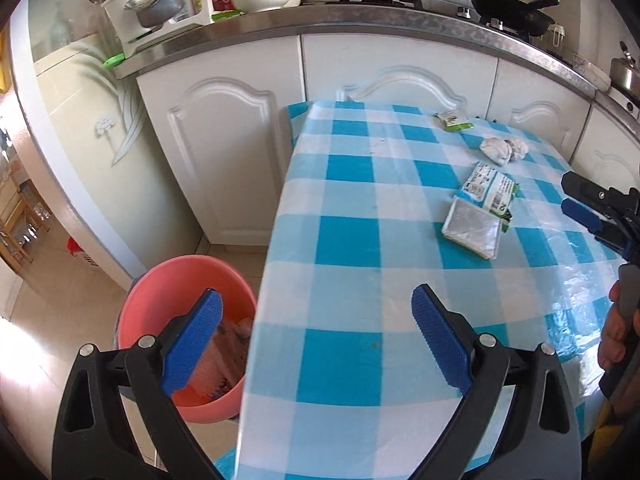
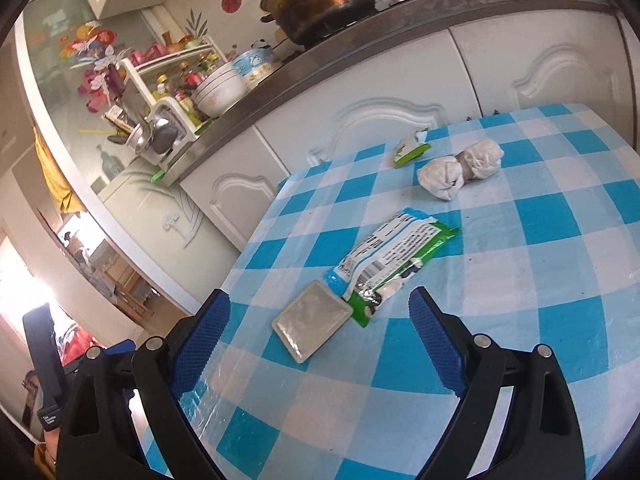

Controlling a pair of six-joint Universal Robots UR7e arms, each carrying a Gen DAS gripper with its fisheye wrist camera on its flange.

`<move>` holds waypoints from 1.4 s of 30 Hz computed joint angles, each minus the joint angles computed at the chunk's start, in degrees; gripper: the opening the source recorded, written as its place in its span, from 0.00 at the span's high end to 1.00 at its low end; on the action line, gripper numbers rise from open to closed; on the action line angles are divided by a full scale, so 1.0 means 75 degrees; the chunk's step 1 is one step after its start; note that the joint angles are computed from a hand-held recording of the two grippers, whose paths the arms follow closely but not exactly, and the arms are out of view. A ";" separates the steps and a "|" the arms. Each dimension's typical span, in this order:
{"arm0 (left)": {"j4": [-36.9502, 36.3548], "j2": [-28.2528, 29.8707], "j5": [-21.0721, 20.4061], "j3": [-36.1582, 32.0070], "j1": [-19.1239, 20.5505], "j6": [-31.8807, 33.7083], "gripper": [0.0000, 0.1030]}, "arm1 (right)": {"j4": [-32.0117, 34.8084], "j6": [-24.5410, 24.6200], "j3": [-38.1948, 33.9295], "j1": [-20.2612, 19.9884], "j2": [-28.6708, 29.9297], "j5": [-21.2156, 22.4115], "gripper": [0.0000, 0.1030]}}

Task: Collect trash
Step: 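Move both open grippers back toward the remaining wrappers on the table, then grasp the green snack packet with the left gripper while the right grasps the white tissue bundle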

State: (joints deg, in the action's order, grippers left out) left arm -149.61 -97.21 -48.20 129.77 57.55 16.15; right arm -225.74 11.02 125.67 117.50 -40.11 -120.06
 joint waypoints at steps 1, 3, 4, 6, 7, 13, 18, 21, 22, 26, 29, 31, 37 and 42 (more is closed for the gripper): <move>0.0177 0.0080 -0.0211 -0.0120 -0.0007 -0.0178 0.07 | -0.0206 0.0104 0.0143 -0.0138 -0.0073 0.0189 0.13; 0.0376 0.0303 -0.0621 -0.0356 -0.0008 -0.0466 0.07 | -0.0627 0.0301 0.0462 -0.0444 -0.0226 0.0638 0.13; 0.0436 0.0465 -0.0814 -0.0501 -0.0016 -0.0600 0.07 | -0.0785 0.0346 0.0595 -0.0580 -0.0298 0.0841 0.13; 0.0463 0.0869 -0.1243 -0.0805 -0.0046 -0.0788 0.07 | -0.1084 0.0348 0.0810 -0.0789 -0.0412 0.1087 0.13; 0.0468 0.1106 -0.1471 -0.0971 -0.0054 -0.0851 0.07 | -0.1223 0.0330 0.0899 -0.0870 -0.0453 0.1160 0.13; -0.0001 0.2937 -0.1948 -0.2049 -0.0345 -0.1267 0.07 | -0.1851 0.0286 0.1324 -0.1354 -0.0599 0.1752 0.12; -0.0187 0.4715 -0.2283 -0.3350 -0.0342 -0.1347 0.07 | -0.1961 0.0359 0.1536 -0.1661 -0.0693 0.2125 0.12; -0.0053 0.5767 -0.2241 -0.4307 -0.0243 -0.1383 0.07 | -0.1975 0.0299 0.1611 -0.1733 -0.0757 0.2186 0.12; -0.0024 0.6076 -0.2190 -0.4597 -0.0214 -0.1452 0.07 | -0.1995 0.0266 0.1624 -0.1739 -0.0771 0.2173 0.12; 0.0163 0.7054 -0.2062 -0.5581 -0.0081 -0.1674 0.07 | -0.2166 0.0379 0.1755 -0.1941 -0.0805 0.2444 0.12; 0.0148 0.7484 -0.1726 -0.5948 -0.0066 -0.1608 0.08 | -0.2362 0.0575 0.1883 -0.2167 -0.0809 0.2808 0.11; 0.0203 0.7693 -0.1614 -0.6153 -0.0050 -0.1548 0.14 | -0.2411 0.0562 0.1906 -0.2194 -0.0815 0.2854 0.11; 0.0274 0.7979 -0.1421 -0.6376 -0.0069 -0.1415 0.44 | -0.2446 0.0554 0.1930 -0.2204 -0.0815 0.2907 0.11; 0.0231 0.7875 -0.1892 -0.6092 -0.0105 -0.0980 0.61 | -0.2545 0.0406 0.1926 -0.2042 -0.0832 0.2444 0.11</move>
State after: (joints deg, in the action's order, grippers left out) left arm -147.87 -38.15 -62.39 84.09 56.76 8.80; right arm -244.83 14.06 140.12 102.18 -46.35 -101.74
